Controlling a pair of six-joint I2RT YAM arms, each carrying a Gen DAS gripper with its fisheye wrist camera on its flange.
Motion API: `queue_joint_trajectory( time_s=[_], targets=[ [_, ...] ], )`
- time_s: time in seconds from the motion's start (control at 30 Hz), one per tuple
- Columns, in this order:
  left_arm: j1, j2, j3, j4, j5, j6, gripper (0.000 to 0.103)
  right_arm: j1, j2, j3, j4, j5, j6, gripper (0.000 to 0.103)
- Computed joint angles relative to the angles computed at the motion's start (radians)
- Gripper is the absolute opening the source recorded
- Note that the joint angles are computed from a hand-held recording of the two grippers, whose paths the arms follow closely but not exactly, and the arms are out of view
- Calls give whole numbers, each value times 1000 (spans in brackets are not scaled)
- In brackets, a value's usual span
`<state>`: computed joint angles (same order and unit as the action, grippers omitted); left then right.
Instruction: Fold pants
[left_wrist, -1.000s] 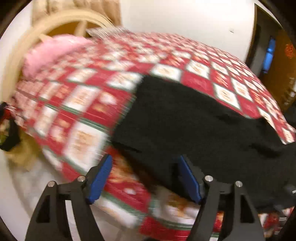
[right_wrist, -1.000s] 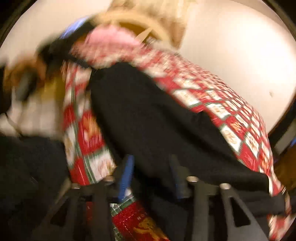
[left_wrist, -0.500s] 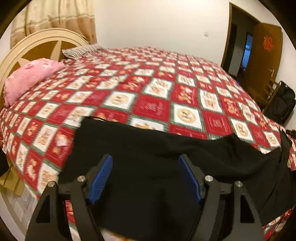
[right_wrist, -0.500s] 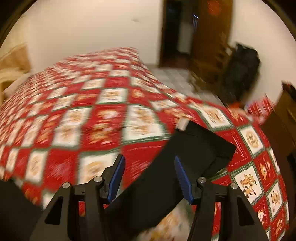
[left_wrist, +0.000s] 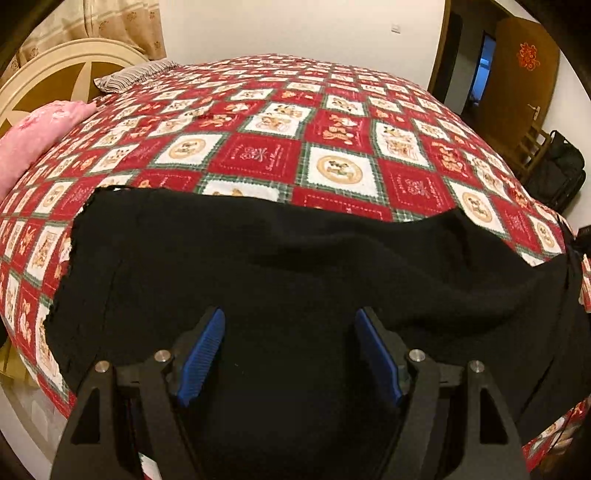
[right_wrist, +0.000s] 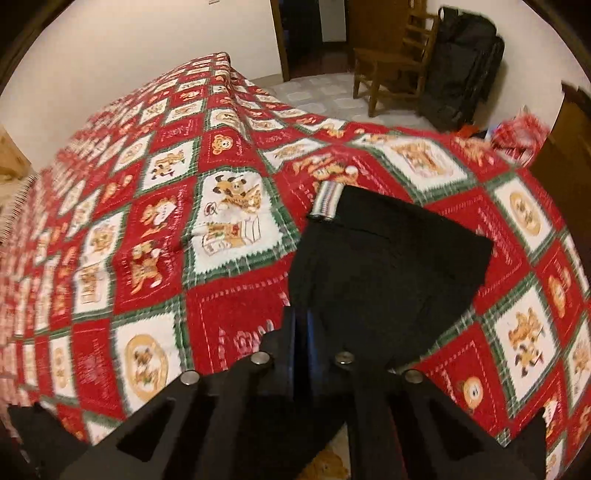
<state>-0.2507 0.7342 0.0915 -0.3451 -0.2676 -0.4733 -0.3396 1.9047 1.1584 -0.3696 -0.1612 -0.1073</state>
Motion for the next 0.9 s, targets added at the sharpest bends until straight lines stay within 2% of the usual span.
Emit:
queue_joint_trajectory(
  time_s=[0.13,0.23,0.3,0.37,0.4,0.53,0.63,0.8,0.9],
  targets=[
    [-63,-74,24,-77,-32,-25,76,-138,-171,-125,30,-217,-39,4],
    [-135,-97,50,-117,-68,-49,76,-305,-354,-243,1,-413,-123,4],
    [-186,-90,67,-120,-86,-71,76,-455,-445,-296,-62,-544,-202,4],
    [-252,-42,86,-90,-104,-98,76,-635,-492,-331,-162,-672,-325,4],
    [-276,-15,94,-71,-110,-106,76,-747,-493,-345,-233,-722,-424,4],
    [-424,153,152,15,-155,-148,76,-1019,-381,-365,-390,-779,-693,4],
    [-519,229,194,43,-183,-169,76,-1176,-217,-320,-500,-804,-868,4],
    [-673,385,279,84,-219,-202,76,-1213,-92,-302,-451,-739,-862,5],
    [-744,457,309,98,-240,-209,76,-1226,-51,-249,-455,-722,-800,18]
  ],
)
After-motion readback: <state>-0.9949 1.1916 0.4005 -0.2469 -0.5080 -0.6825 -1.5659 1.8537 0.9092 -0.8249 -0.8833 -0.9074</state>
